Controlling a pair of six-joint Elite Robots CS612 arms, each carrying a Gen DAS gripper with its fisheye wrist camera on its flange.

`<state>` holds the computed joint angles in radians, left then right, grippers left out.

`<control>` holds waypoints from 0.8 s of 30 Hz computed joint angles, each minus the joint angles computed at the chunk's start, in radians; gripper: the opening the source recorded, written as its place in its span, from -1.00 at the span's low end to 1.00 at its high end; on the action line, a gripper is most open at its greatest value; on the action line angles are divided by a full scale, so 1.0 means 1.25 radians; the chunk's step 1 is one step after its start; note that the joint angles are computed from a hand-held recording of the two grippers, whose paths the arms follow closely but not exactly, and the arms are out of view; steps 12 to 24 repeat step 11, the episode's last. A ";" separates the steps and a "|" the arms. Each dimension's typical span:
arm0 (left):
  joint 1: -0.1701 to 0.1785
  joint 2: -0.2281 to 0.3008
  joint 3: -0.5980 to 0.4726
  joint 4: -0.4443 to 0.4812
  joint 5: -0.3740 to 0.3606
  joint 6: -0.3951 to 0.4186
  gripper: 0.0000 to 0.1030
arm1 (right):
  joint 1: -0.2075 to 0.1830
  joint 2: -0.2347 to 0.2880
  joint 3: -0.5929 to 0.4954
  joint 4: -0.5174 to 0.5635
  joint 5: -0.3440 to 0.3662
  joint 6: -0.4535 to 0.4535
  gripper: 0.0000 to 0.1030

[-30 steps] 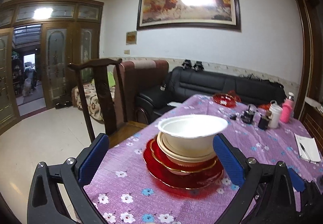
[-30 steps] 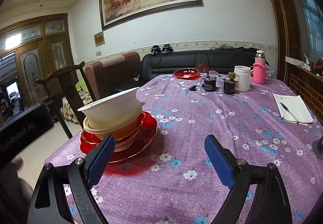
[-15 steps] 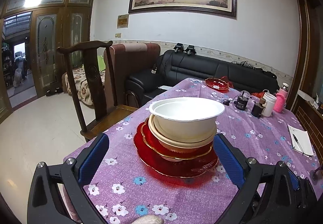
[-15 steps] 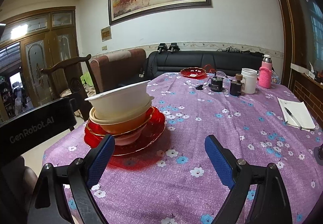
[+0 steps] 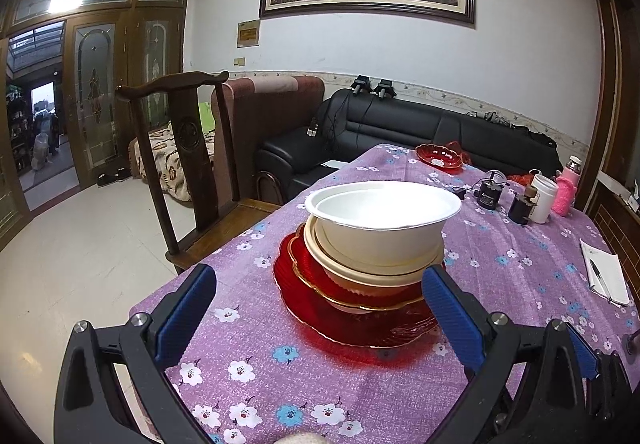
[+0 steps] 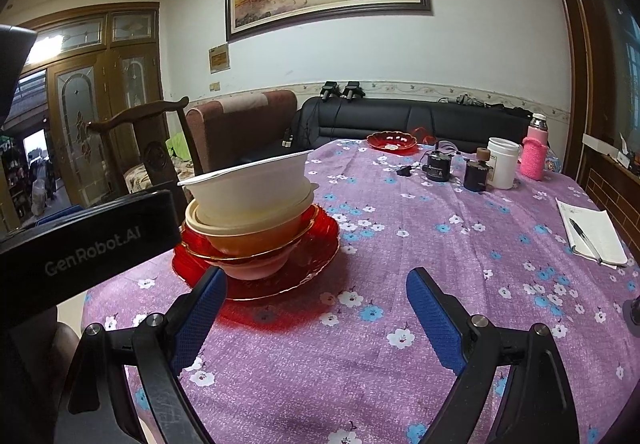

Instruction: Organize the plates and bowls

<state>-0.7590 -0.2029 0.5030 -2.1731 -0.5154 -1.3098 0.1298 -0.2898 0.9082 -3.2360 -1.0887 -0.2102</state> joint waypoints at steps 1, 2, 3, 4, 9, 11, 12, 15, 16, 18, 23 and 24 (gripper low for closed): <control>0.000 -0.002 0.002 0.004 0.001 -0.004 0.99 | 0.000 0.000 -0.001 0.004 0.000 -0.002 0.82; 0.001 -0.003 0.003 0.010 0.001 -0.009 0.99 | 0.001 0.000 -0.002 0.006 0.001 -0.004 0.82; 0.001 -0.004 0.003 0.019 0.002 -0.017 0.99 | 0.001 0.000 -0.002 0.007 0.001 -0.004 0.82; 0.002 -0.005 0.003 0.028 0.003 -0.025 0.99 | 0.001 0.000 -0.002 0.007 0.002 -0.004 0.82; 0.002 -0.009 0.002 0.072 -0.007 -0.046 0.99 | 0.002 -0.002 0.002 0.003 0.007 -0.006 0.82; 0.003 -0.010 0.002 0.078 -0.017 -0.046 0.99 | 0.002 -0.002 0.001 0.010 0.008 -0.005 0.82; 0.003 -0.010 0.002 0.078 -0.017 -0.046 0.99 | 0.002 -0.002 0.001 0.010 0.008 -0.005 0.82; 0.003 -0.010 0.002 0.078 -0.017 -0.046 0.99 | 0.002 -0.002 0.001 0.010 0.008 -0.005 0.82; 0.003 -0.010 0.002 0.078 -0.017 -0.046 0.99 | 0.002 -0.002 0.001 0.010 0.008 -0.005 0.82; 0.003 -0.010 0.002 0.078 -0.017 -0.046 0.99 | 0.002 -0.002 0.001 0.010 0.008 -0.005 0.82; 0.003 -0.010 0.002 0.078 -0.017 -0.046 0.99 | 0.002 -0.002 0.001 0.010 0.008 -0.005 0.82; 0.003 -0.010 0.002 0.078 -0.017 -0.046 0.99 | 0.002 -0.002 0.001 0.010 0.008 -0.005 0.82</control>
